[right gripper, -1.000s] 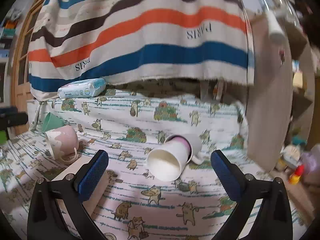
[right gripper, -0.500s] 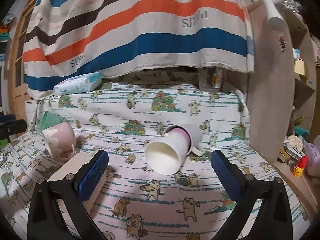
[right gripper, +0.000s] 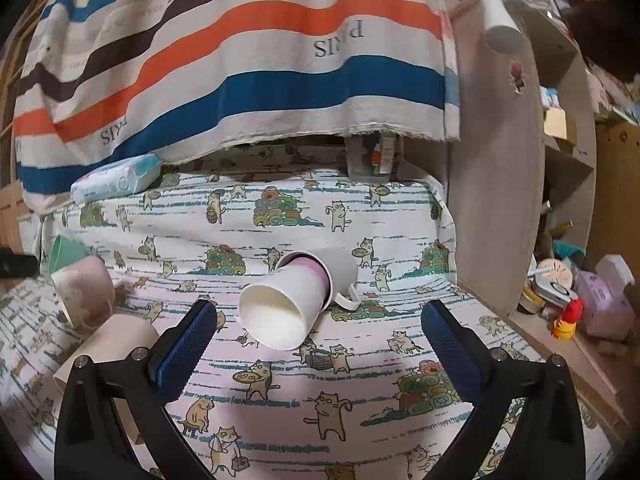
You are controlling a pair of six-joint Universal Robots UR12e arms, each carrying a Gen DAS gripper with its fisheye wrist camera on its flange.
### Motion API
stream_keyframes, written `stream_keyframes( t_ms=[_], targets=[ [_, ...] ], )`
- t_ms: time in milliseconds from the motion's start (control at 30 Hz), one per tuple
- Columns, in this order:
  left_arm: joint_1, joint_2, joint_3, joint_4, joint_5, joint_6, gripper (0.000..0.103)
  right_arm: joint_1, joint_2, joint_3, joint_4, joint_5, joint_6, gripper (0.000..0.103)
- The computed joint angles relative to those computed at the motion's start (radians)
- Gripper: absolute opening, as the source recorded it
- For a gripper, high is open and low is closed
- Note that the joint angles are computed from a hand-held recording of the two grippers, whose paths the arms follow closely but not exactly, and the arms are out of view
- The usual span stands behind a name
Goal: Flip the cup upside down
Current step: 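Carry the beige cup toward the left tool while the left tool closes on it, then rotate the held beige cup with the left tool so its bottom faces up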
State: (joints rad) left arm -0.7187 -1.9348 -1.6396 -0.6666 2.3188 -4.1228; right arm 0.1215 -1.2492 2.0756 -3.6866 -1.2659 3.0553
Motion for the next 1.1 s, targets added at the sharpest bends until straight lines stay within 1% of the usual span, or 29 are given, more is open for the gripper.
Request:
stream_keyframes(
  t_ms=[133, 233, 300, 400, 467, 633, 700, 800, 933, 1100],
  targets=[
    [0.033, -0.014, 0.030, 0.017, -0.193, 0.000, 0.102, 0.009, 0.000, 0.000, -0.001, -0.020, -0.019, 0.103],
    [0.042, -0.038, 0.071, -0.012, -0.250, -0.012, 0.102, 0.009, 0.001, -0.002, -0.001, -0.037, -0.007, 0.103],
    [0.049, -0.051, 0.094, -0.031, -0.282, -0.021, 0.099, 0.009, 0.001, -0.001, -0.003, -0.039, -0.002, 0.103],
    [0.071, -0.064, 0.110, -0.028, -0.375, -0.048, 0.094, 0.010, 0.001, -0.001, -0.003, -0.044, -0.005, 0.103],
    [0.083, -0.073, 0.124, -0.046, -0.416, -0.062, 0.090, 0.010, 0.000, 0.000, -0.004, -0.050, -0.003, 0.103],
    [0.098, -0.099, 0.161, -0.122, -0.453, -0.081, 0.076, 0.009, 0.000, 0.000, -0.004, -0.054, -0.001, 0.102],
    [0.104, -0.107, 0.171, -0.153, -0.474, -0.090, 0.069, 0.009, 0.000, 0.000, -0.004, -0.055, 0.000, 0.102],
    [0.110, -0.112, 0.170, -0.168, -0.490, -0.109, 0.068, 0.010, 0.000, 0.000, -0.005, -0.056, 0.001, 0.102],
    [0.119, -0.111, 0.159, -0.148, -0.518, -0.139, 0.068, 0.010, 0.000, 0.000, -0.005, -0.056, 0.001, 0.102],
    [0.124, -0.118, 0.169, -0.159, -0.525, -0.138, 0.068, 0.011, 0.000, 0.000, -0.005, -0.057, 0.001, 0.102]
  ],
)
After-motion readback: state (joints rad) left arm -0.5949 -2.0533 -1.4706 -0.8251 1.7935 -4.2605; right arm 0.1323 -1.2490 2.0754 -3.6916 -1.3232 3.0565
